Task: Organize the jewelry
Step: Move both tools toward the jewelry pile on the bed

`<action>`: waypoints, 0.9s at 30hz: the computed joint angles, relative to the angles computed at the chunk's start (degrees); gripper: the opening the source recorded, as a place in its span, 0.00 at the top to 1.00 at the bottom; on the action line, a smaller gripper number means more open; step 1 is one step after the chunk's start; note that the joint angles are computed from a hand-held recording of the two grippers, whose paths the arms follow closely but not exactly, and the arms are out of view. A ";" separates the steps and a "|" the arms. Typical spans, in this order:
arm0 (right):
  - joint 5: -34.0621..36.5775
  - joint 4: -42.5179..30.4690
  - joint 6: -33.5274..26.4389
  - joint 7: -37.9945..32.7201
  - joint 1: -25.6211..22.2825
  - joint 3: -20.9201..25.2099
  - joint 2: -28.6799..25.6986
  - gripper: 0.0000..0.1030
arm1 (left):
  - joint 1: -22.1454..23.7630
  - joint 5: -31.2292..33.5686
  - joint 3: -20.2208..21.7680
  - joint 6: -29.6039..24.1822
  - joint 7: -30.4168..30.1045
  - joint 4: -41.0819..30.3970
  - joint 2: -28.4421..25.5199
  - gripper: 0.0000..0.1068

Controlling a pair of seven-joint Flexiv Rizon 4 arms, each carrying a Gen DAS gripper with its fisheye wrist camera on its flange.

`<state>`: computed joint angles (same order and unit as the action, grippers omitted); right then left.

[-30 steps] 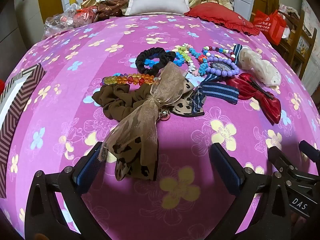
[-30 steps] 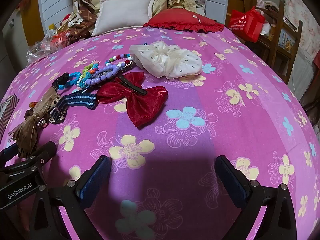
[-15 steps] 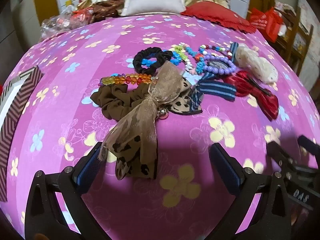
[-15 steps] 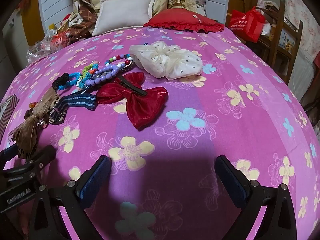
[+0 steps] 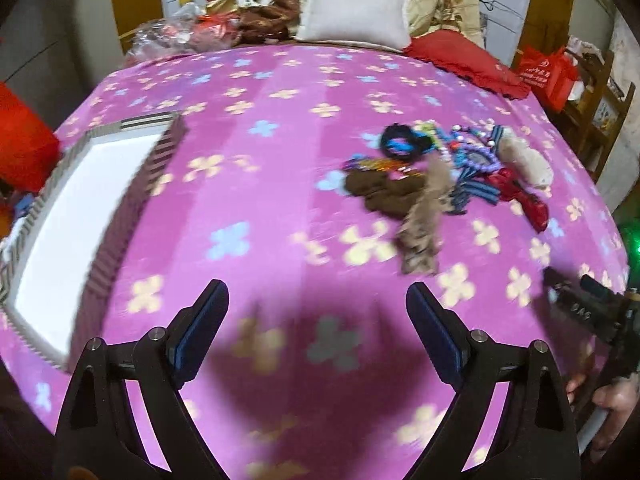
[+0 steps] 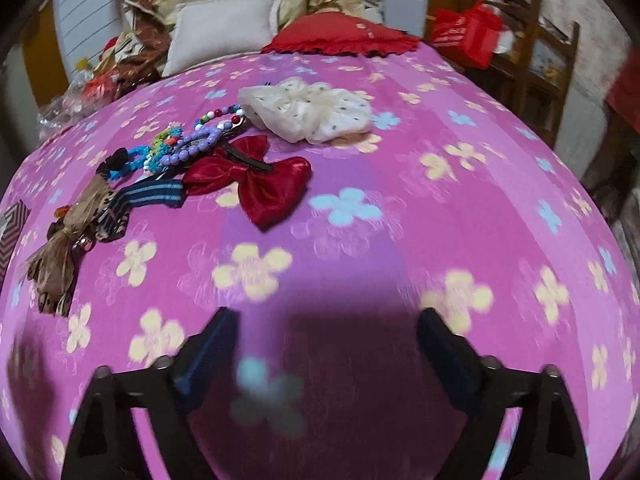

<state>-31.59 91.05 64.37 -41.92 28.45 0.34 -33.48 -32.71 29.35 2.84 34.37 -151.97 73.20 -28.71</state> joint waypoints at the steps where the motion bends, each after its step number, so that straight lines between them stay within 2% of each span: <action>1: -0.24 1.51 0.47 0.89 0.35 -0.20 1.06 0.23 | -0.25 0.16 0.27 -0.28 -0.72 1.10 0.84 0.23; 6: -4.02 8.86 3.62 7.79 2.04 -1.39 6.54 0.23 | 1.21 -1.77 -0.91 2.27 -2.41 7.12 4.89 0.24; 8: -5.54 11.68 4.76 11.20 2.34 -1.37 9.01 0.23 | 0.59 -0.16 -0.98 2.00 -3.54 7.51 5.83 0.24; 13: -6.35 13.76 4.64 13.30 1.35 1.02 12.00 0.23 | -1.29 4.83 -1.80 -0.92 -3.90 6.05 7.34 0.24; 20: -22.74 16.71 4.63 25.30 2.58 -0.99 16.27 0.23 | -1.56 6.91 -3.64 -1.01 -2.51 6.12 8.69 0.24; 27: -34.06 16.19 2.40 32.23 0.85 1.36 17.08 0.23 | -1.40 7.05 -3.91 -0.66 -2.78 7.49 9.26 0.24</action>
